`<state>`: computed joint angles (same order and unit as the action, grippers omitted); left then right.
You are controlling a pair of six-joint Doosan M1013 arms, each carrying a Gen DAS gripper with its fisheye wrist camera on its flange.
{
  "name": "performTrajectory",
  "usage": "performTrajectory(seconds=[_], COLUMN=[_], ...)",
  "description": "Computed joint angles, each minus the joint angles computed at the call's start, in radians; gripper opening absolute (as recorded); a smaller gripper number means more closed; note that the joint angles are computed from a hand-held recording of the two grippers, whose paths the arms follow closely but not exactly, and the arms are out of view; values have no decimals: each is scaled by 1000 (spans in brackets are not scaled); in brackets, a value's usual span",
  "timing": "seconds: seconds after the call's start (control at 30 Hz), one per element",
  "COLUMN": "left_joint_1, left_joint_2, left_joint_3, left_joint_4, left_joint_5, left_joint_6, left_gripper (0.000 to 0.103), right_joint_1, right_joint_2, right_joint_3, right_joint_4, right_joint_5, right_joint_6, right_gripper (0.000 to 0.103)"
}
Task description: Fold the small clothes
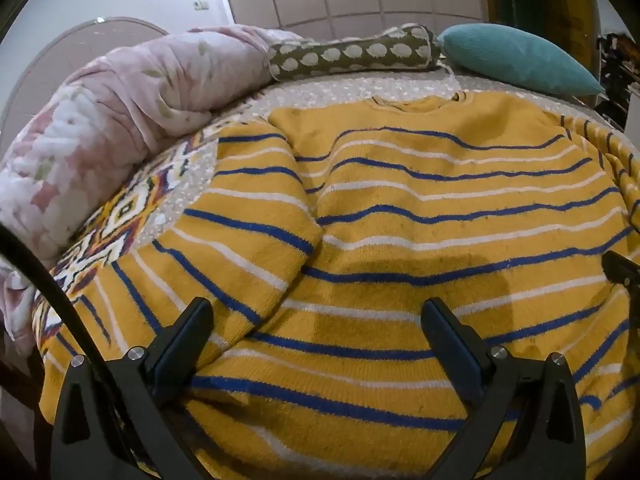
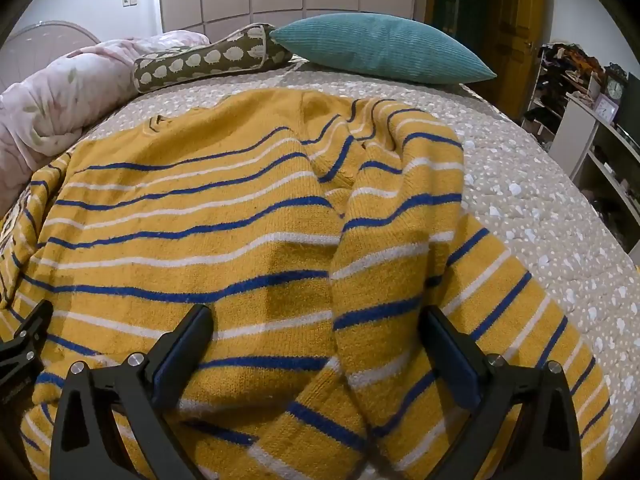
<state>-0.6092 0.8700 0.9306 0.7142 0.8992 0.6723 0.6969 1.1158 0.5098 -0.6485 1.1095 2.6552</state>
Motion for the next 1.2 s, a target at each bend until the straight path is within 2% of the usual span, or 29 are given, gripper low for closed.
performTrajectory(seconds=[0.13,0.23,0.6,0.77,0.9,1.07,1.2], left_joint_1=[18,10,-7,-7,-2,6,5], left_joint_2=[-21,-11,-11,-9,-4,-10,-15], left_joint_3=[32,18,37,31,10,21,37], left_joint_4=[-48,-58,81,61,-13,-42,-9], left_joint_5=[-38,-22,10,17,39,1,-35], left_joint_6=[26,34,-60,-49,-2,-10,-55], left_gripper=[103,103,103,103,103,103,103], right_joint_1=[2,1,4,4,5,5,5], right_joint_2=[2,3,0,2,2,1,1], right_joint_3=[-4,-5,-3,-7,-5,-5,-4], right_joint_4=[-1,0,-2,0,-4,-6,-7], right_joint_5=[4,6,1,4,2,4,5], right_joint_6=[-1,-1,7,5,11,9,9], right_gripper=[103,103,103,103,103,103,103])
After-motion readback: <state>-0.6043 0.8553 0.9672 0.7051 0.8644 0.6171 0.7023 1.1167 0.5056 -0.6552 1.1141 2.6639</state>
